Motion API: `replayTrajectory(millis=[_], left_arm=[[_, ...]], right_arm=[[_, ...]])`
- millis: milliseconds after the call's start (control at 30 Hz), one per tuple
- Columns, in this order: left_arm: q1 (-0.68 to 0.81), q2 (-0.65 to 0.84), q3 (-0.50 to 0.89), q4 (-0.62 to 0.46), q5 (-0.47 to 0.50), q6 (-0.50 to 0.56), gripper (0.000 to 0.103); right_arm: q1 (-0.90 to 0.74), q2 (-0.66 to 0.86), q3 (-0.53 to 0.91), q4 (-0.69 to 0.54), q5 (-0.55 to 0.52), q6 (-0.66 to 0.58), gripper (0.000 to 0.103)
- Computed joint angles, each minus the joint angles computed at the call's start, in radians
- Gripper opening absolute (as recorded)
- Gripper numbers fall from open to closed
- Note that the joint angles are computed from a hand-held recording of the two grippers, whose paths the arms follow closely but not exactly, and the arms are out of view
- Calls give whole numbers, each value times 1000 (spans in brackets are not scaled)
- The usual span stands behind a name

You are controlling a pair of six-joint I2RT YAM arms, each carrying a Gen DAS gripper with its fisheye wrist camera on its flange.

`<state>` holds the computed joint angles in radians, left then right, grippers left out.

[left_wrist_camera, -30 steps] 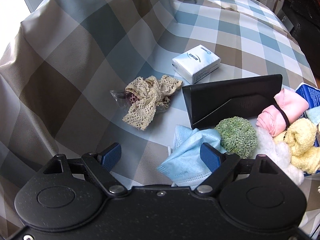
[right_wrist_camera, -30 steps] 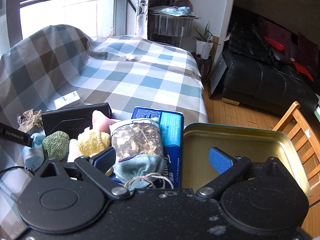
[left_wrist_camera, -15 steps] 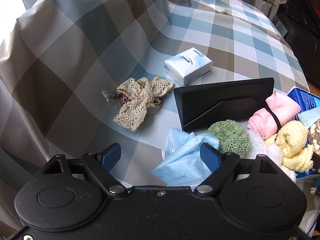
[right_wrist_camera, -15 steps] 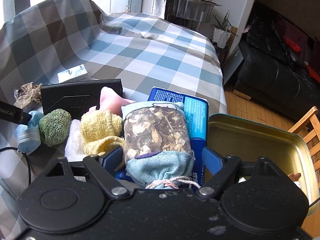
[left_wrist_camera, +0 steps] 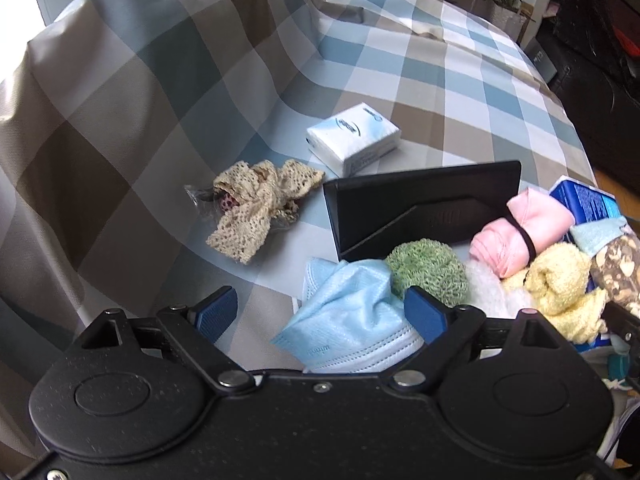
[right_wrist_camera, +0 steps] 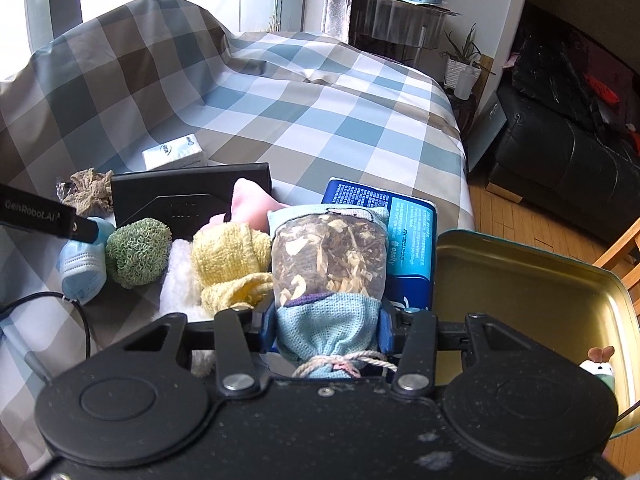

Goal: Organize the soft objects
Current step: 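Grasp the blue face mask with the left gripper while the right gripper grasps the mesh food bag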

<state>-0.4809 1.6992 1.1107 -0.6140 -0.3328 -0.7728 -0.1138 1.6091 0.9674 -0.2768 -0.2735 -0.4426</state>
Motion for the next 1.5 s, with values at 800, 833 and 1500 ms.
replayTrajectory(millis=[800, 833, 1500], left_arm=[[-2, 33, 1, 0, 88, -7, 50], [-1, 29, 0, -2, 86, -8, 50], [-53, 8, 205, -168, 50, -16, 49]], right_arm=[[19, -14, -35, 104, 81, 25, 78], [26, -6, -29, 107, 83, 28, 78], [-203, -91, 47, 16, -71, 114, 39]])
